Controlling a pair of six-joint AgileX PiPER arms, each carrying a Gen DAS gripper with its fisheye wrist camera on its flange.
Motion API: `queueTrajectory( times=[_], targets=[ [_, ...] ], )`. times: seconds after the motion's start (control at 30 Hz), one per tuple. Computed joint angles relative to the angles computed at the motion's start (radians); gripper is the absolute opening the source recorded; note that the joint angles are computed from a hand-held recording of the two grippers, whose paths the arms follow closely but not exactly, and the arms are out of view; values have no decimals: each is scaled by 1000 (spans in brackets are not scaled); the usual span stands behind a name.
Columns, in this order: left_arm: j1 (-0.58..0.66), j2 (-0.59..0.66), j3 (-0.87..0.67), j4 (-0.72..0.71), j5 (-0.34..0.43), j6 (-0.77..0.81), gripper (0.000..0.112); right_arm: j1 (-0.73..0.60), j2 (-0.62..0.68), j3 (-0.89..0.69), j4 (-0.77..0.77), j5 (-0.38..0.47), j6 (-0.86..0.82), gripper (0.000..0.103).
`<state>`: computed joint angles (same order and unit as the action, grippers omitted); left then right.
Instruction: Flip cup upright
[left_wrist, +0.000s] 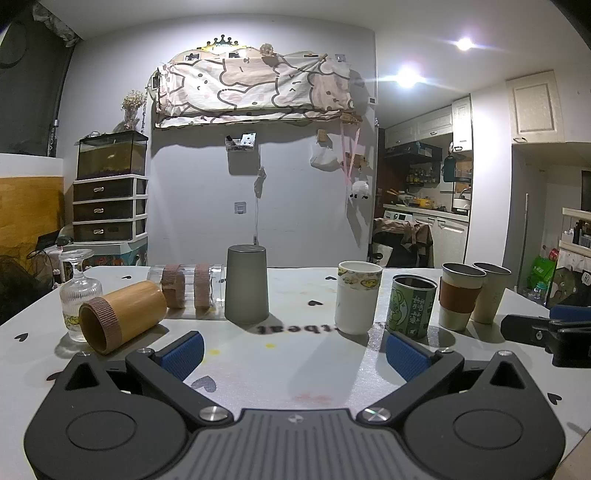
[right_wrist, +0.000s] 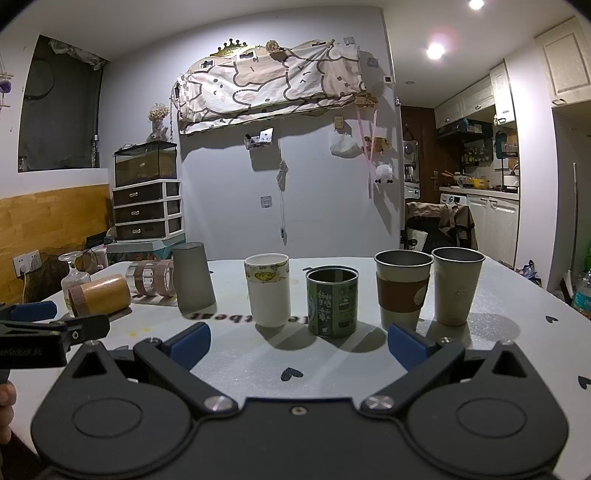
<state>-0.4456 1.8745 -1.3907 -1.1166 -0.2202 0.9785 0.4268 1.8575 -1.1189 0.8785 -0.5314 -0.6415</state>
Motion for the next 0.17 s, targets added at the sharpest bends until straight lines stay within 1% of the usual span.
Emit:
queueTrajectory(
  times=[0.17],
  targets=[
    [-4, 7, -8, -21, 1, 22, 103, 0, -2, 2, 4, -3, 0, 103]
  ],
)
